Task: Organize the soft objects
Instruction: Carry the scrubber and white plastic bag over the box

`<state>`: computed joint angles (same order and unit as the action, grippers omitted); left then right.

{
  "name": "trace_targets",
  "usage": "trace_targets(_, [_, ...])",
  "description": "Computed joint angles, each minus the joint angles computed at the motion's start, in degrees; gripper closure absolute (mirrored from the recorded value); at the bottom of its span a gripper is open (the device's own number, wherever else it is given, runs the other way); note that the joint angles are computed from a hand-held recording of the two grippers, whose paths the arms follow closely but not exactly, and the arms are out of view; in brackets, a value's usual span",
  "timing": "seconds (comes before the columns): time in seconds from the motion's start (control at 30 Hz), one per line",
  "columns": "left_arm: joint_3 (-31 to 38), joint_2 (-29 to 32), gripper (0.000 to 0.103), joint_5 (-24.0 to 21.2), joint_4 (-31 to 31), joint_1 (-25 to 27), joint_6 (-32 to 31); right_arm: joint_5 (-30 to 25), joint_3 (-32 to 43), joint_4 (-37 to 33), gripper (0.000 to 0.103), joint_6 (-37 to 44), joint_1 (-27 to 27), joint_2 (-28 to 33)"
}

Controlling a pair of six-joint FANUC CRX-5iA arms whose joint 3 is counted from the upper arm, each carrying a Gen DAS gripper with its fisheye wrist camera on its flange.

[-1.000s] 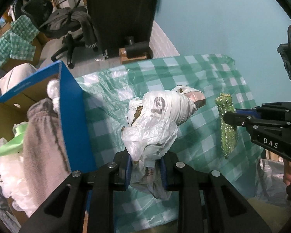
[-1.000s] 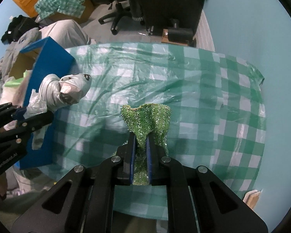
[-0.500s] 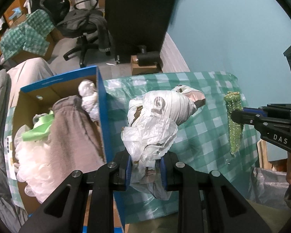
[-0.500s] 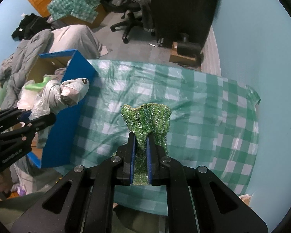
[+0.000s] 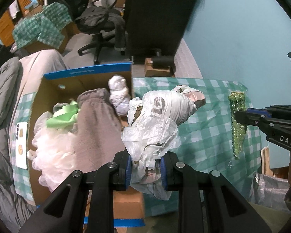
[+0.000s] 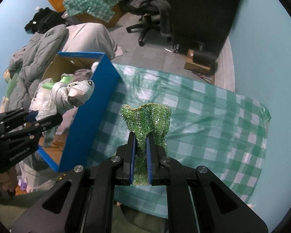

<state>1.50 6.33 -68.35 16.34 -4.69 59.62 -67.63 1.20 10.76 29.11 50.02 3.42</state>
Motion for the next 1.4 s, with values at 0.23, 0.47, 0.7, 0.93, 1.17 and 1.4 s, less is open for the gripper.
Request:
trace_targets(0.23, [-0.3,-0.6,0.079,0.3,0.1,3.0,1.1,1.3,4.8,-1.5,0.094,3.8,-0.3,3.6])
trace_targets(0.47, [0.1,-0.5,0.079,1.1,-0.8,6.0,2.9,3.2,9.7,-4.2,0.094,8.1,-1.1,7.7])
trace_targets(0.7, [1.5,0.3,0.079,1.8,-1.7,8.4,4.1,3.1,15.8,-5.8,0.094,12.2,-1.5,12.2])
trace_targets(0.93, [3.8,2.2,0.079,2.1,-2.9,9.3,4.4,2.3,22.3,-7.3,0.094,15.9,-1.9,16.8])
trace_targets(1.17, [7.1,5.4,0.079,1.4,-3.0,9.1,5.0,0.6,28.6,-8.4,0.094,18.0,-2.6,21.3])
trace_targets(1.4, [10.6,8.4,0.079,1.3,-4.9,8.3,5.6,-1.8,34.6,-10.3,0.094,19.9,-3.6,25.9])
